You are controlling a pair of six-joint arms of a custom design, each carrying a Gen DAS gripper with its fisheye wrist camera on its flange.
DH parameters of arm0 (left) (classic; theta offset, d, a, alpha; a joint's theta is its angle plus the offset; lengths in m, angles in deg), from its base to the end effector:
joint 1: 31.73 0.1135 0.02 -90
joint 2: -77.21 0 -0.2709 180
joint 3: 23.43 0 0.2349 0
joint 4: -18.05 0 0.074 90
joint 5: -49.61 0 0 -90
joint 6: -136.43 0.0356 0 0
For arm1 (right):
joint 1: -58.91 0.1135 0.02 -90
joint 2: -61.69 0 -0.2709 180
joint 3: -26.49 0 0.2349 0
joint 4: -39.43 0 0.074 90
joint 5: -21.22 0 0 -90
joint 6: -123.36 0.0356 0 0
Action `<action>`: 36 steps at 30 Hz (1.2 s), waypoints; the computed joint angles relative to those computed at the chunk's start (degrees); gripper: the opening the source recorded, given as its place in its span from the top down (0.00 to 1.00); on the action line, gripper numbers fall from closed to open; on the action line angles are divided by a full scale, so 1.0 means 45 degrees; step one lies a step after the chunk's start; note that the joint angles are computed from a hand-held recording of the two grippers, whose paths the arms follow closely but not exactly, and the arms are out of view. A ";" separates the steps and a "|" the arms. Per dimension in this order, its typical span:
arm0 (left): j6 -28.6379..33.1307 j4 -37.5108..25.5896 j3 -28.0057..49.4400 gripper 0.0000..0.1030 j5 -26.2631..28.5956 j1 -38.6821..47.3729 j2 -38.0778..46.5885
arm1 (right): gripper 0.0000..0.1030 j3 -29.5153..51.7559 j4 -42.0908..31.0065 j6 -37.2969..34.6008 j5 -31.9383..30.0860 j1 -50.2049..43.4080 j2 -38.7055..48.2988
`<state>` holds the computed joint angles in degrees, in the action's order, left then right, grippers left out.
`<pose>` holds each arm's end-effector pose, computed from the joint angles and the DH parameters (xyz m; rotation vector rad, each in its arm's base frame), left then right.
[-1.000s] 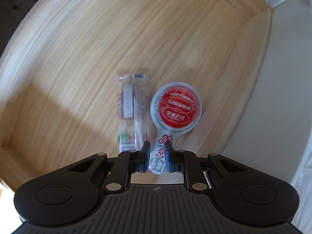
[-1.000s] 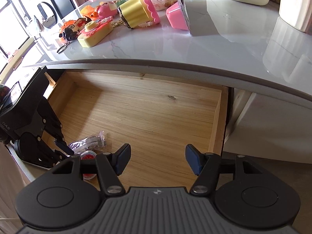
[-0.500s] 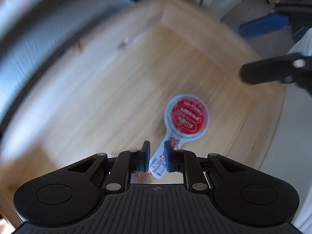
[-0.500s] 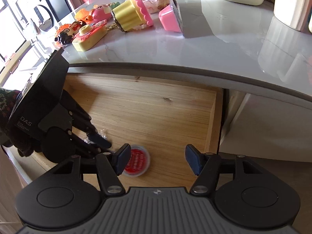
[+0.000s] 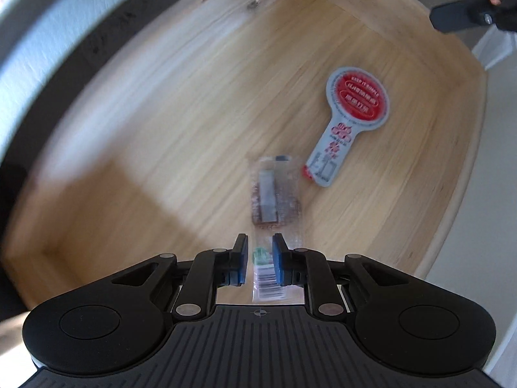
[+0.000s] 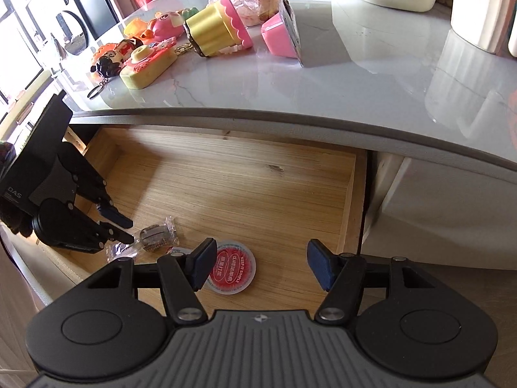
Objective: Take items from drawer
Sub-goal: 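Grasp the clear-wrapped snack bar in the drawer with the left tool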
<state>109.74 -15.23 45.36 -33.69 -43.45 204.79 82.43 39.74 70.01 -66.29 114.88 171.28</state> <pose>0.2958 -0.0656 0.0180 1.8958 2.4748 -0.1888 0.1778 0.2606 0.0916 -0.4191 2.5743 0.5856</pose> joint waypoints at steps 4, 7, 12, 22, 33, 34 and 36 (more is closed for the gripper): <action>-0.0729 0.0132 0.0005 0.83 0.0442 -0.0434 0.0224 | 0.39 0.0068 -0.0110 0.0020 0.0003 -0.0003 0.0087; -0.1052 0.0303 0.0267 0.83 0.0743 -0.0878 0.0809 | 0.39 0.0277 -0.0269 -0.0016 0.0014 0.0032 0.0209; -0.1661 -0.0666 0.0819 0.82 0.1236 -0.0767 0.0911 | 0.39 0.0113 -0.0204 -0.0018 0.0008 0.0016 0.0119; -0.3250 0.1438 -0.0203 0.81 0.1880 -0.1522 0.0400 | 0.39 0.0109 -0.0122 -0.0087 0.0068 0.0060 0.0138; -0.2723 0.5242 -0.2816 0.73 0.0056 -0.2356 -0.0838 | 0.39 0.0145 -0.0134 -0.0090 0.0151 0.0028 0.0188; -0.2787 0.5304 -0.2833 0.71 -0.0022 -0.2397 -0.0861 | 0.39 0.0121 -0.0084 -0.0145 0.0136 0.0012 0.0184; -0.3182 0.5056 -0.2559 0.70 -0.0019 -0.2393 -0.0727 | 0.39 0.0085 -0.0046 -0.0197 0.0143 0.0024 0.0153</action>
